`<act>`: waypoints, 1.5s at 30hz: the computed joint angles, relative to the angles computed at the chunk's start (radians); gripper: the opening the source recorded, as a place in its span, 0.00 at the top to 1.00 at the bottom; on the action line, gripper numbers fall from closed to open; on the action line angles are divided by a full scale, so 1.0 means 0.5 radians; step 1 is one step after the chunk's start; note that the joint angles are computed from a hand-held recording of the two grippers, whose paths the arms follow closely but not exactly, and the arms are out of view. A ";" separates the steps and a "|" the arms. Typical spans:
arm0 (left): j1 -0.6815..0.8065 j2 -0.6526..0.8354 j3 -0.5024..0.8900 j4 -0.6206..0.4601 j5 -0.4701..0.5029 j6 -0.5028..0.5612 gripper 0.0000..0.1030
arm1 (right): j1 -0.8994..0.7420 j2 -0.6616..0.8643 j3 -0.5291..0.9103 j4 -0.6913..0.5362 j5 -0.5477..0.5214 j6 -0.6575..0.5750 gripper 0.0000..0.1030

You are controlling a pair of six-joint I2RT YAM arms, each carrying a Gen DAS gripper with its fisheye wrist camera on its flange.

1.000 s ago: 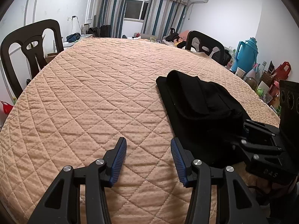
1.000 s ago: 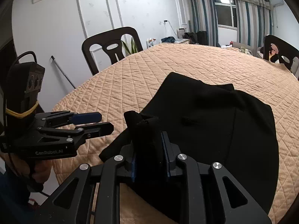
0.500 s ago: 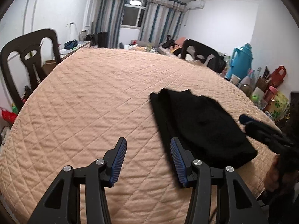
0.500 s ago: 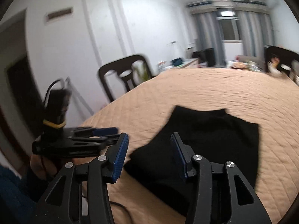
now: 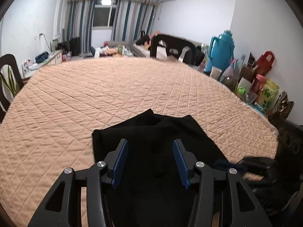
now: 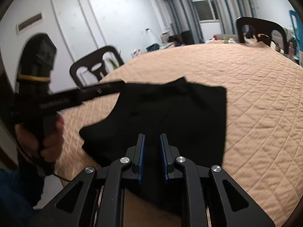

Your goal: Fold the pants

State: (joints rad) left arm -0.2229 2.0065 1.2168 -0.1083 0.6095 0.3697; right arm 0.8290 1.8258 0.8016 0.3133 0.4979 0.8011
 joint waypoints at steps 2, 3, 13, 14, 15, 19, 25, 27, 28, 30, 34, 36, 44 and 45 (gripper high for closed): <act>-0.038 0.108 0.108 -0.041 -0.087 0.004 0.50 | -0.068 -0.063 -0.008 -0.063 0.044 -0.002 0.83; -0.048 0.168 0.165 -0.081 -0.134 0.020 0.50 | -0.088 -0.076 -0.014 -0.080 0.044 -0.010 0.83; 0.027 0.216 0.093 0.029 -0.136 0.011 0.49 | -0.601 0.117 0.237 -0.342 -0.431 -0.048 0.86; 0.044 0.227 0.109 0.012 -0.107 0.008 0.49 | -0.590 0.101 0.213 -0.345 -0.391 -0.016 0.86; 0.064 0.224 0.107 0.000 -0.076 0.006 0.49 | -0.572 0.058 0.151 -0.322 -0.354 0.031 0.86; 0.105 0.146 0.008 0.043 -0.063 0.032 0.50 | -0.410 -0.140 -0.046 -0.287 -0.138 0.093 0.86; 0.274 -0.108 -0.301 0.053 0.119 0.226 0.51 | -0.055 -0.233 -0.091 -0.345 0.114 0.052 0.84; 0.326 -0.168 -0.378 0.045 0.178 0.282 0.51 | 0.034 -0.185 -0.037 -0.411 0.189 0.075 0.84; 0.342 -0.184 -0.411 0.046 0.187 0.303 0.51 | 0.083 -0.153 -0.012 -0.426 0.225 0.090 0.84; 0.359 -0.184 -0.455 0.073 0.169 0.340 0.51 | 0.107 -0.090 0.020 -0.417 0.211 0.095 0.84; 0.355 -0.101 -0.442 0.122 0.144 0.316 0.51 | 0.165 0.026 0.024 -0.356 0.310 0.052 0.83; 0.355 -0.098 -0.451 0.144 0.149 0.292 0.51 | 0.161 0.028 0.014 -0.335 0.306 0.067 0.83; 0.403 -0.089 -0.478 0.171 0.200 0.257 0.50 | 0.173 0.031 -0.004 -0.295 0.318 0.084 0.83; 0.403 -0.086 -0.478 0.176 0.200 0.253 0.50 | 0.169 0.029 -0.003 -0.299 0.313 0.092 0.83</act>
